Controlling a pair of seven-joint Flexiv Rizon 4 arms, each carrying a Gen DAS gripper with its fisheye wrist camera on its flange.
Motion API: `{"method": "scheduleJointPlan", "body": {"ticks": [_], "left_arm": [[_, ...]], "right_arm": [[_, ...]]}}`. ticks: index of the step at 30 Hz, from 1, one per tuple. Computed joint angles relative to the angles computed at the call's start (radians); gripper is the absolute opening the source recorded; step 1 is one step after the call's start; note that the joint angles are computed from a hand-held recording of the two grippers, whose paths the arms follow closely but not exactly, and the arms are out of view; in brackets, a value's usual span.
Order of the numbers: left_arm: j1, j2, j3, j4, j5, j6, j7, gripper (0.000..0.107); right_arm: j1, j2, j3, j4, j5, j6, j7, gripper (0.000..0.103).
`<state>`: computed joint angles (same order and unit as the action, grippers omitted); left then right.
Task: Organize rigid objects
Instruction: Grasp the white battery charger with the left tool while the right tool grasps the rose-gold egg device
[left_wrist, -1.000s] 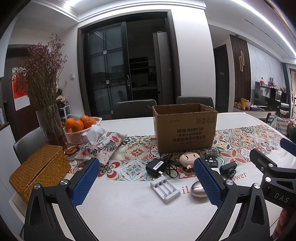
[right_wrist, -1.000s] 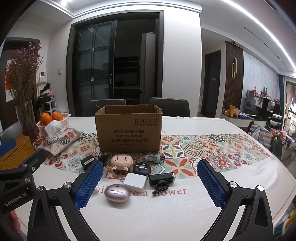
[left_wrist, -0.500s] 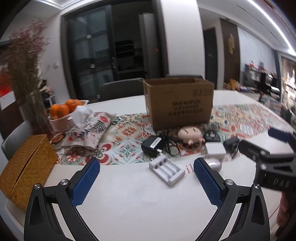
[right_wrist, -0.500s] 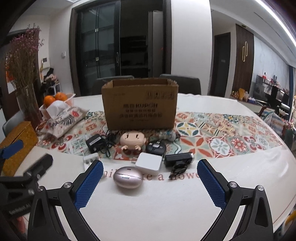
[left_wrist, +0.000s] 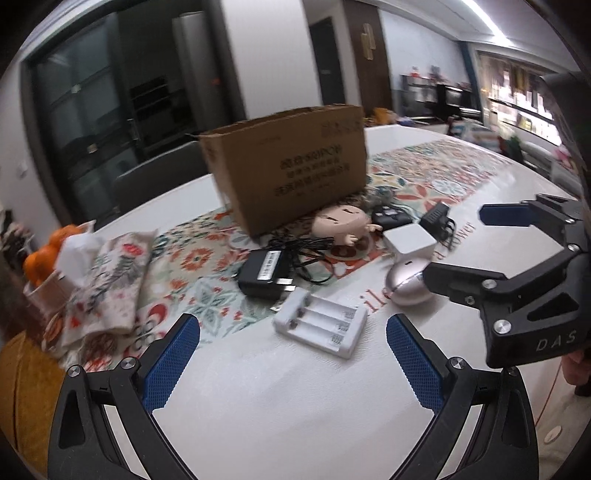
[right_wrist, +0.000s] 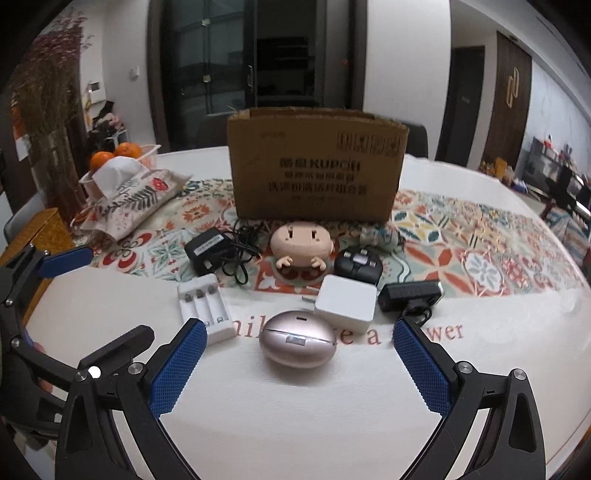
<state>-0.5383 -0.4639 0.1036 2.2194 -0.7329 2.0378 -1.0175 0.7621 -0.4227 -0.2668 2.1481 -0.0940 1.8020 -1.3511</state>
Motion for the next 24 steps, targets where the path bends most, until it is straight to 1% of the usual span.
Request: {"method": "scheduleJointPlan", "body": {"ticks": [1, 2, 4, 6, 8, 11, 14, 18, 21, 22, 24], "left_arm": [[0.037, 0.002, -0.023, 0.000, 0.045, -0.009, -0.009, 0.103], [0.086, 0.003, -0.051, -0.001, 0.109, -0.018, -0.023, 0.103], [0.134, 0.002, -0.069, -0.013, 0.185, -0.055, -0.030, 0.103], [0.200, 0.005, -0.106, -0.022, 0.272, -0.093, -0.054, 0.103], [0.243, 0.002, -0.126, -0.034, 0.331, -0.129, -0.068, 0.103], [0.290, -0.009, -0.148, -0.055, 0.396, -0.175, -0.087, 0.103], [0.358, -0.021, -0.196, -0.075, 0.455, -0.215, -0.112, 0.102], [0.426, -0.036, -0.244, -0.093, 0.523, -0.243, -0.140, 0.101], [0.496, -0.044, -0.308, -0.096, 0.570, -0.263, -0.161, 0.099], [0.506, -0.049, -0.317, -0.102, 0.581, -0.273, -0.164, 0.097], [0.505, -0.055, -0.311, -0.110, 0.596, -0.285, -0.169, 0.097]], "right_arm": [[-0.011, -0.005, 0.013, -0.007, 0.002, -0.005, 0.008, 0.102], [-0.006, -0.010, 0.007, -0.013, 0.004, -0.013, 0.015, 0.102], [-0.026, -0.019, 0.028, -0.026, -0.003, -0.031, 0.034, 0.102], [-0.029, -0.024, 0.029, -0.031, -0.010, -0.046, 0.060, 0.102], [-0.038, -0.030, 0.036, -0.035, -0.025, -0.051, 0.079, 0.102], [-0.053, -0.044, 0.046, -0.049, -0.046, -0.063, 0.105, 0.101], [-0.069, -0.062, 0.055, -0.070, -0.064, -0.078, 0.138, 0.101], [-0.100, -0.081, 0.081, -0.090, -0.093, -0.097, 0.175, 0.099], [-0.106, -0.092, 0.080, -0.096, -0.113, -0.095, 0.194, 0.098], [-0.108, -0.095, 0.081, -0.097, -0.116, -0.093, 0.199, 0.098], [-0.116, -0.099, 0.088, -0.101, -0.124, -0.096, 0.206, 0.098]]}}
